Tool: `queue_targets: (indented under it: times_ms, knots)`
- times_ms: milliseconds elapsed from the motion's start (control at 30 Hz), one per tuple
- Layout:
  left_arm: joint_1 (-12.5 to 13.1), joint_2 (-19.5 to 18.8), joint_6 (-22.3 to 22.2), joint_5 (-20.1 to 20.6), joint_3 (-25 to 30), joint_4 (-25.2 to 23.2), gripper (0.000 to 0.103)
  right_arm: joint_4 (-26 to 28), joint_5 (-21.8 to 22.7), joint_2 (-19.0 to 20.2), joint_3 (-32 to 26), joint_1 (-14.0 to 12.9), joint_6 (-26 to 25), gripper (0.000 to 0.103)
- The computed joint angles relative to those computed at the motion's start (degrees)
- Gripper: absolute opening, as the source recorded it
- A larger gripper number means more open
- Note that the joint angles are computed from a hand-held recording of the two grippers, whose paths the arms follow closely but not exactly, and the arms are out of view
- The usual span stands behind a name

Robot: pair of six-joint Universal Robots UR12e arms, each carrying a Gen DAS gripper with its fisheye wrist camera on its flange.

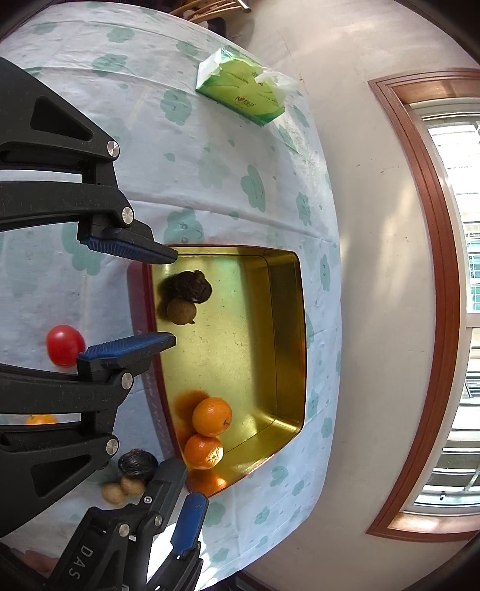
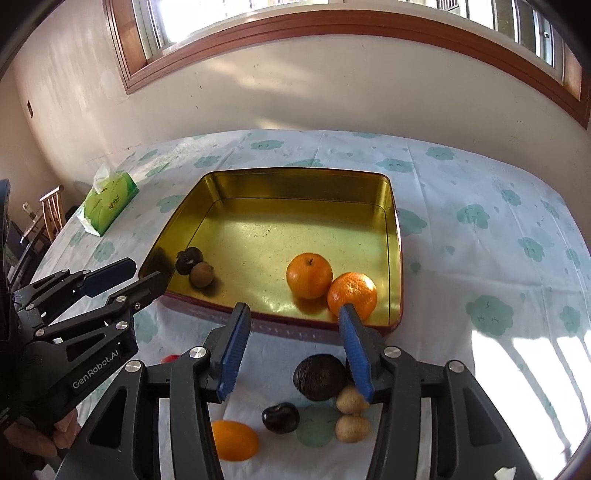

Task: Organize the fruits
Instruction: 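Withdraw both open tools from the tin back over the table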

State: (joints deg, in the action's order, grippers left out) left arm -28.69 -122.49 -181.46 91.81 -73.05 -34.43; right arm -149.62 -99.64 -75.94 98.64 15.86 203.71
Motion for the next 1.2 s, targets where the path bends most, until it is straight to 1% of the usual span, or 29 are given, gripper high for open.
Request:
queue_targets:
  times_ms: [133, 200, 267, 367, 467, 533, 900, 1200]
  knots:
    - [-0.1, 2.7, -0.3, 0.5, -4.2, 1.1, 0.04, -0.3, -0.8, -2.2, 2.4, 0.8, 1.7, 0.047]
    - [-0.3, 3.8, -0.4, 0.9, -5.9, 0.6, 0.04, -0.7, -0.9, -3.2, 3.7, 1.2, 2.8, 0.047]
    - [-0.3, 5.0, -0.7, 0.5, -7.8, 0.5, 0.04, -0.4, -1.3, -4.0, 4.7, 1.6, 3.8, 0.047]
    - [-0.6, 6.3, -1.6, 0.5, -10.0, 0.8, 0.04, -0.1, -2.1, -4.9, 6.0, 2.3, 4.7, 0.047]
    - [-1.1, 7.2, -1.4, 1.6, -11.9, 1.0, 0.04, 0.0, -1.6, -5.8, 7.4, 2.8, 6.0, 0.047]
    - [-1.1, 7.7, -1.4, 1.1, -12.9, 0.6, 0.04, 0.2, -1.8, -6.1, 8.0, 3.3, 6.4, 0.047]
    - [-1.1, 9.7, -2.4, -0.2, -16.6, 0.8, 0.04, 1.5, -2.7, -7.3, 10.1, 4.8, 7.9, 0.047]
    - [-1.0, 10.4, -3.4, -0.6, -17.7, 1.1, 0.04, 2.1, -2.8, -8.0, 11.3, 5.1, 8.8, 0.047]
